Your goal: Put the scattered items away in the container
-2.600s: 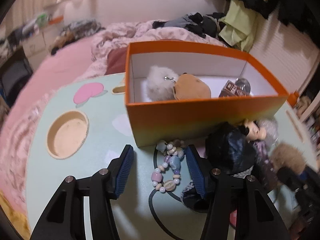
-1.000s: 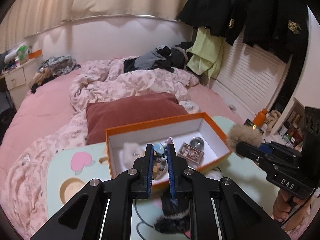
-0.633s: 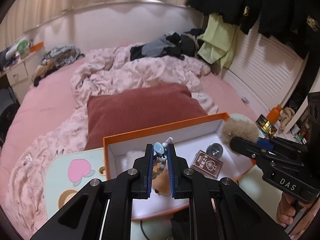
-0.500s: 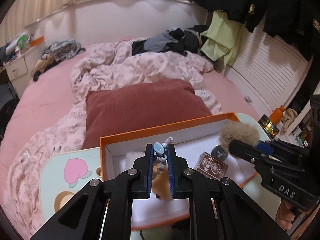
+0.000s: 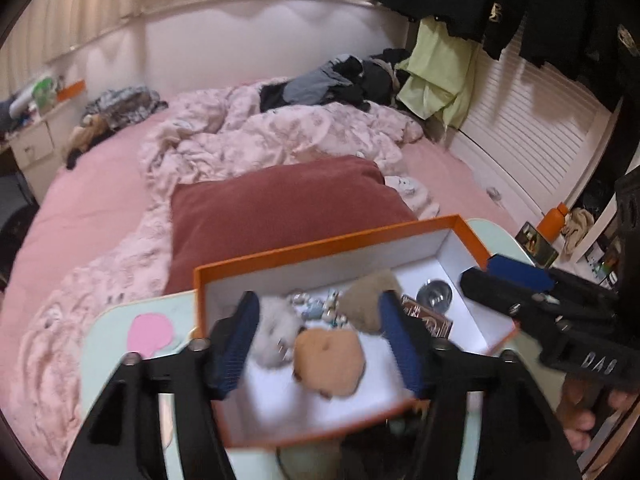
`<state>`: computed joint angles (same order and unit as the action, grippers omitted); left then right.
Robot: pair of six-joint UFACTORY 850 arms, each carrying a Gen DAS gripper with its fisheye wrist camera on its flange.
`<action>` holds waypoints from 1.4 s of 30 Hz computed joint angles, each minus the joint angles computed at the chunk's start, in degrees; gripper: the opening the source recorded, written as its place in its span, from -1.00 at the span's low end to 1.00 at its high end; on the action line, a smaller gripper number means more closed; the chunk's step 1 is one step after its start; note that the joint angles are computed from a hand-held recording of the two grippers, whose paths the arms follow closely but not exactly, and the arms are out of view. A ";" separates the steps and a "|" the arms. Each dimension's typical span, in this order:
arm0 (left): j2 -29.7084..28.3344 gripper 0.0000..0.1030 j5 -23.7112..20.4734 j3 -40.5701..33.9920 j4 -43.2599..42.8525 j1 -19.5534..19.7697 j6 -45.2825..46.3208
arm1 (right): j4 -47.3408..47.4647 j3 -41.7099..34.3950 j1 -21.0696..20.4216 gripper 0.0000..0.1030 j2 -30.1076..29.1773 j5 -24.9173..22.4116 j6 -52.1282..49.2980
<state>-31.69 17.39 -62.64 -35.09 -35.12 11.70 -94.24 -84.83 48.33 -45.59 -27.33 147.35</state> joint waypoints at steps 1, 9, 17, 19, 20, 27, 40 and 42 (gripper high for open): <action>1.11 0.35 1.11 1.54 -1.16 -0.44 1.08 | -1.53 1.19 0.78 0.23 0.84 -1.33 1.84; 7.41 0.53 9.61 16.32 13.32 -5.09 -13.94 | 2.71 3.98 8.99 0.39 1.47 -12.35 -2.45; 3.34 0.54 11.91 19.70 10.88 -8.13 -19.35 | 16.49 1.87 12.76 0.39 -2.77 -14.99 -13.39; 2.14 0.54 14.35 19.25 1.24 -9.98 -12.38 | 17.98 1.44 13.19 0.39 -3.45 -15.39 -14.76; 1.68 0.54 15.02 19.01 -0.66 -10.35 -11.25 | 18.67 1.11 13.41 0.39 -3.86 -15.94 -15.14; -0.41 0.83 13.94 16.93 -3.88 -11.06 -9.12 | 23.80 -0.80 13.08 0.55 -5.42 -16.42 -19.72; -1.01 0.91 14.25 16.87 -3.31 -10.81 -10.31 | 26.80 -3.17 13.17 0.99 -7.20 -17.48 -25.16; -1.01 0.91 14.26 16.87 -3.30 -10.81 -10.32 | 26.85 -3.34 13.17 0.99 -7.34 -17.49 -25.19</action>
